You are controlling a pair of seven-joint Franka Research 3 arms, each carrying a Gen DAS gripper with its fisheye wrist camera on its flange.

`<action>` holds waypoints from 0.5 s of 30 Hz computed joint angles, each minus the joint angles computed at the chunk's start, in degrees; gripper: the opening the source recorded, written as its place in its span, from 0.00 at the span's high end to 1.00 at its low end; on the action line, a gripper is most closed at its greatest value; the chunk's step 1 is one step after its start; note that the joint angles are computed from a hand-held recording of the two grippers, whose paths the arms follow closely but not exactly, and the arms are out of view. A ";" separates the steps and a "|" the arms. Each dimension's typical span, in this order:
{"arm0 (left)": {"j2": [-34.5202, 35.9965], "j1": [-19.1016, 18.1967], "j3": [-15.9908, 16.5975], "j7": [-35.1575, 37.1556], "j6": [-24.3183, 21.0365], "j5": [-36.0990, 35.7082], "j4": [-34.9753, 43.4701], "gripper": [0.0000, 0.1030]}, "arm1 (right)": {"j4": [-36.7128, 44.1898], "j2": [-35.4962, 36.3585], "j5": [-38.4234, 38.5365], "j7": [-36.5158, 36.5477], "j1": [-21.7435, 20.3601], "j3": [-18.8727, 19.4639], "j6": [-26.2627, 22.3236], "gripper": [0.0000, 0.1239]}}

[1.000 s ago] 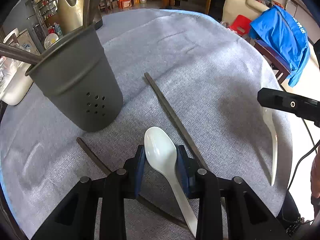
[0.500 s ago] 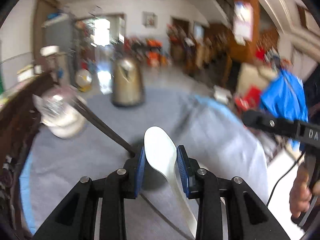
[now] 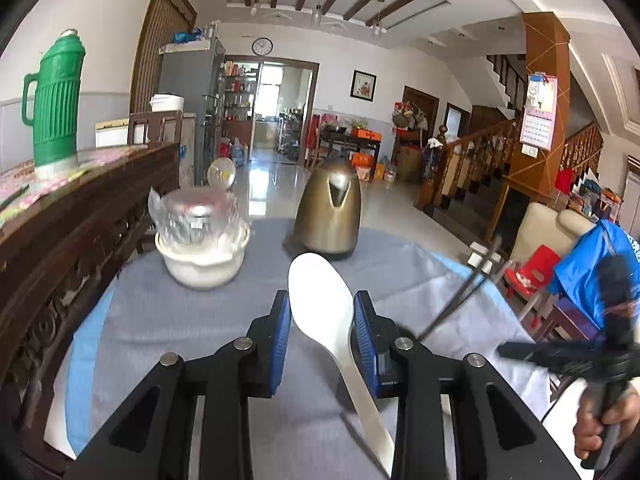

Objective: Organize utensils
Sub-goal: 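Lift both held spoons and carry them toward the holder, then lower both spoons bowl-up into the holder's opening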

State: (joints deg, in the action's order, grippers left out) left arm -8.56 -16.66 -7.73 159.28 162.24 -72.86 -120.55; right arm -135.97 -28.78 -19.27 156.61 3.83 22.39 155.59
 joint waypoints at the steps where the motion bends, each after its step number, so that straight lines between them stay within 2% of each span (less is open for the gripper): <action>1: -0.27 0.10 0.00 -0.21 -0.14 0.48 -0.99 0.68 | -0.32 1.54 3.23 -2.48 2.75 -2.00 -3.71 0.74; 3: -1.21 0.32 0.02 -2.18 -0.87 2.66 -3.41 0.68 | 0.35 4.63 7.59 -6.06 6.05 -4.93 -9.36 0.74; 8: -2.41 0.29 1.11 -5.84 -1.62 6.37 -6.46 0.68 | 0.29 10.71 14.36 -10.96 10.01 -10.05 -10.92 0.74; 10: -2.79 -0.05 1.61 -5.63 -1.65 6.44 -6.92 0.68 | 1.76 12.55 13.57 -12.09 10.22 -10.33 -12.15 0.74; 12: -3.09 -0.53 2.10 -4.36 -1.34 5.40 -7.00 0.68 | 4.44 15.02 11.51 -12.05 10.10 -10.36 -15.35 0.74; 15: -3.09 -1.09 2.46 -1.92 -0.73 3.15 -6.12 0.68 | 6.66 17.44 9.76 -12.12 10.79 -11.24 -16.42 0.73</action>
State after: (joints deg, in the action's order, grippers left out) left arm -11.64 -17.75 -5.27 157.35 161.51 -69.71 -126.67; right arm -129.31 -11.34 -9.51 144.49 14.63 11.15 139.17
